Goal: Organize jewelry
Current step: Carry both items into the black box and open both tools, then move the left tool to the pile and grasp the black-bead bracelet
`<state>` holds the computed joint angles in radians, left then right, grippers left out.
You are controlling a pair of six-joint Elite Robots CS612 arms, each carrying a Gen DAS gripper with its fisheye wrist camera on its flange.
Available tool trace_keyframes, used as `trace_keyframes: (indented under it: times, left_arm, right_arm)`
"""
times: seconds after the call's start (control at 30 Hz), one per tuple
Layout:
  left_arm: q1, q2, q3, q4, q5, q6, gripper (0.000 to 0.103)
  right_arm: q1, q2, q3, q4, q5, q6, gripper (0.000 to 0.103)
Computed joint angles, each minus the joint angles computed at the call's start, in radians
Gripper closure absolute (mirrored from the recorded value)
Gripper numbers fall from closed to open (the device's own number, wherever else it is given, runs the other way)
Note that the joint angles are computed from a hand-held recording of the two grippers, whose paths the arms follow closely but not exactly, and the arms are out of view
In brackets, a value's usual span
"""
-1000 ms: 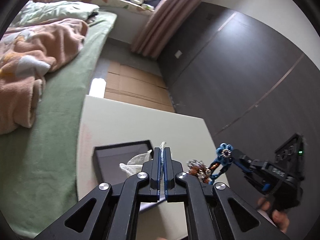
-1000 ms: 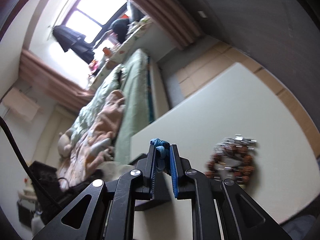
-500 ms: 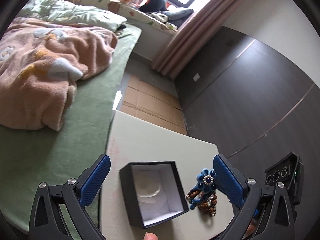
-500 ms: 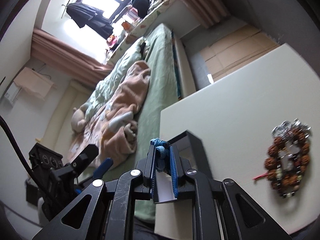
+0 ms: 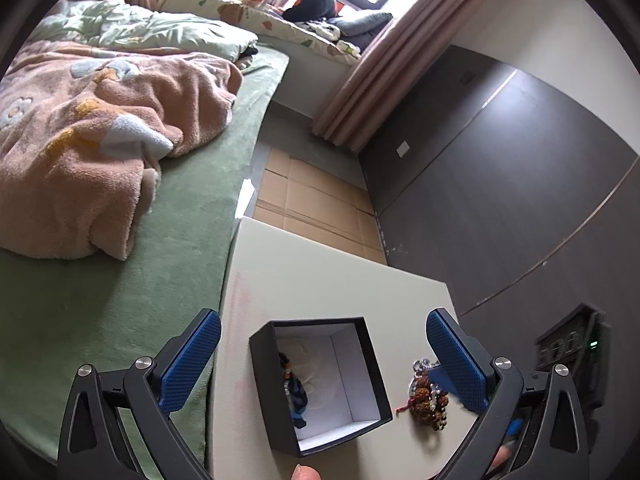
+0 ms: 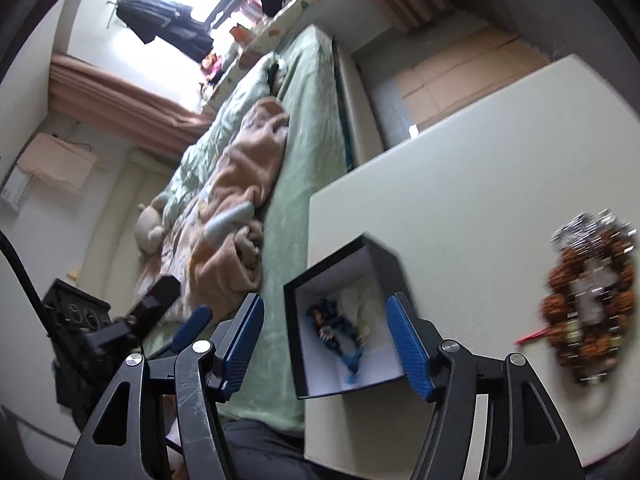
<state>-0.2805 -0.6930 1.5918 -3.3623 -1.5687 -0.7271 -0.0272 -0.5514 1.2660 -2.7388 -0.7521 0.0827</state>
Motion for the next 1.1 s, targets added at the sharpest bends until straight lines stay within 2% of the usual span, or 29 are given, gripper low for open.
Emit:
trace_keyframes:
  times: [0.1, 0.17, 0.27, 0.43, 0.53, 0.67, 0.83, 0.9, 1.0, 1.1]
  left_arm:
    - [-0.007, 0.0, -0.005, 0.016, 0.003, 0.028, 0.001]
    - [-0.012, 0.0, -0.008, 0.021, -0.002, 0.045, 0.001]
    - [-0.02, 0.0, -0.011, 0.03, -0.003, 0.079, 0.001]
    - [-0.037, 0.002, -0.024, 0.066, -0.005, 0.145, 0.001]
    - [-0.048, 0.004, -0.037, 0.098, -0.006, 0.199, 0.001]
    - [-0.058, 0.005, -0.056, 0.137, -0.023, 0.258, 0.001]
    - [-0.071, 0.012, -0.097, 0.202, -0.07, 0.337, 0.012]
    - [-0.077, 0.018, -0.118, 0.245, -0.09, 0.361, 0.021]
    - [-0.083, 0.03, -0.149, 0.302, -0.146, 0.382, 0.029]
    - [-0.091, 0.042, -0.175, 0.353, -0.169, 0.385, 0.033]
  right_arm:
    - [-0.019, -0.019, 0.035, -0.086, -0.044, 0.037, 0.037]
    - [-0.034, -0.027, 0.05, -0.123, -0.073, 0.066, 0.031]
    - [-0.055, -0.036, 0.07, -0.17, -0.102, 0.099, 0.031]
    - [-0.082, -0.044, 0.093, -0.208, -0.127, 0.132, 0.03]
    - [-0.09, -0.041, 0.105, -0.237, -0.159, 0.163, 0.018]
    - [-0.105, -0.037, 0.117, -0.248, -0.177, 0.187, 0.017]
    - [-0.121, -0.035, 0.127, -0.237, -0.19, 0.218, 0.018]
    - [-0.124, -0.038, 0.135, -0.233, -0.195, 0.221, 0.018]
    - [-0.127, -0.042, 0.143, -0.225, -0.2, 0.219, 0.018]
    - [-0.134, -0.043, 0.151, -0.233, -0.193, 0.23, 0.026]
